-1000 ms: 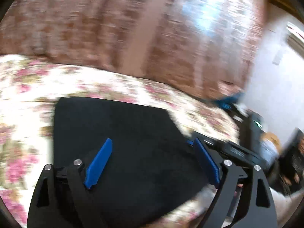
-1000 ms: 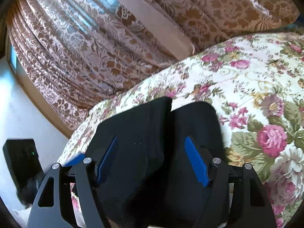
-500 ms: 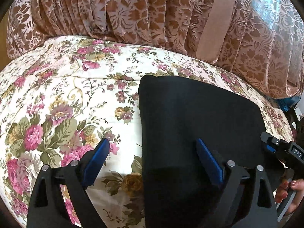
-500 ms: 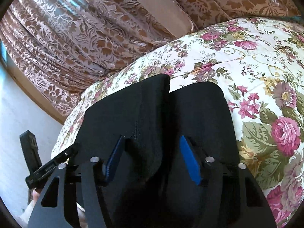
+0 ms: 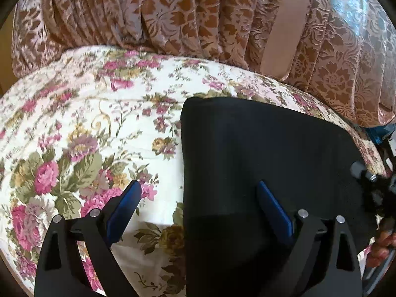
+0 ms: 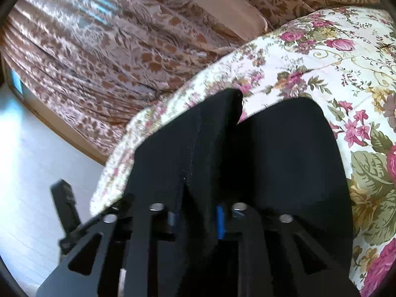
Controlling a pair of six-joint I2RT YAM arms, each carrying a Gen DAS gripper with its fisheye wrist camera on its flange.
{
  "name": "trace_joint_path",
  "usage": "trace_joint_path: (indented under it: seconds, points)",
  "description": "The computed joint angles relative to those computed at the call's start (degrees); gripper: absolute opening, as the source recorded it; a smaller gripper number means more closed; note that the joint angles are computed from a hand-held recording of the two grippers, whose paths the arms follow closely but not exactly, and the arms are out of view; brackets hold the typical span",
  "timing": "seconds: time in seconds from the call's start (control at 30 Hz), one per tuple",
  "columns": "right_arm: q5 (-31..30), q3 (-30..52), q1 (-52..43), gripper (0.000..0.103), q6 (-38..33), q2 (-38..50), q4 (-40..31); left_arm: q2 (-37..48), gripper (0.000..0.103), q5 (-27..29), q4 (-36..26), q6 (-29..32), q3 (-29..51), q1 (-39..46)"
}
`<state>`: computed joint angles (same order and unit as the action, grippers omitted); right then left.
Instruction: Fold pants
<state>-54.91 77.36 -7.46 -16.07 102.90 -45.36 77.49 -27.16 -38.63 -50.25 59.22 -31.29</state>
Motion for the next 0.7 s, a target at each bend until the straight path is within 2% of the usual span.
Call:
trace_joint_path:
  seconds: [0.07, 0.2, 0.37, 0.5, 0.57, 0.7]
  points:
    - [-3.52, 1.64, -1.47, 0.013, -0.97, -0.06, -2.49, 1.22, 0.094, -2.47, -0.86, 0.79, 2.26, -2.01]
    - [-6.68, 4.69, -3.73, 0.013, -2.77, -1.38, -5.81, 6.56, 0.094, -6.07, -3.0, 6.05, 10.03, -6.19]
    - [-8.56, 10.96, -7.18, 0.013, -3.44, 0.05, -9.84, 12.27, 0.094, -5.09, -3.76, 10.06, 17.13, -8.39]
    - [-4.76, 12.65, -8.87, 0.013, -3.57, 2.15, -9.86, 18.59, 0.094, -3.01, -5.67, 11.15, 21.48, -9.4]
    - [-1.91, 12.09, -9.22, 0.013, -2.7, 4.08, -9.11, 20.72, 0.096, -4.44, -6.28, 11.15, 22.08, -10.24]
    - [1.62, 7.97, -9.27, 0.013, -0.4, 6.55, -3.68, 19.59, 0.097, -5.49, -3.26, 11.54, 19.27, -10.74]
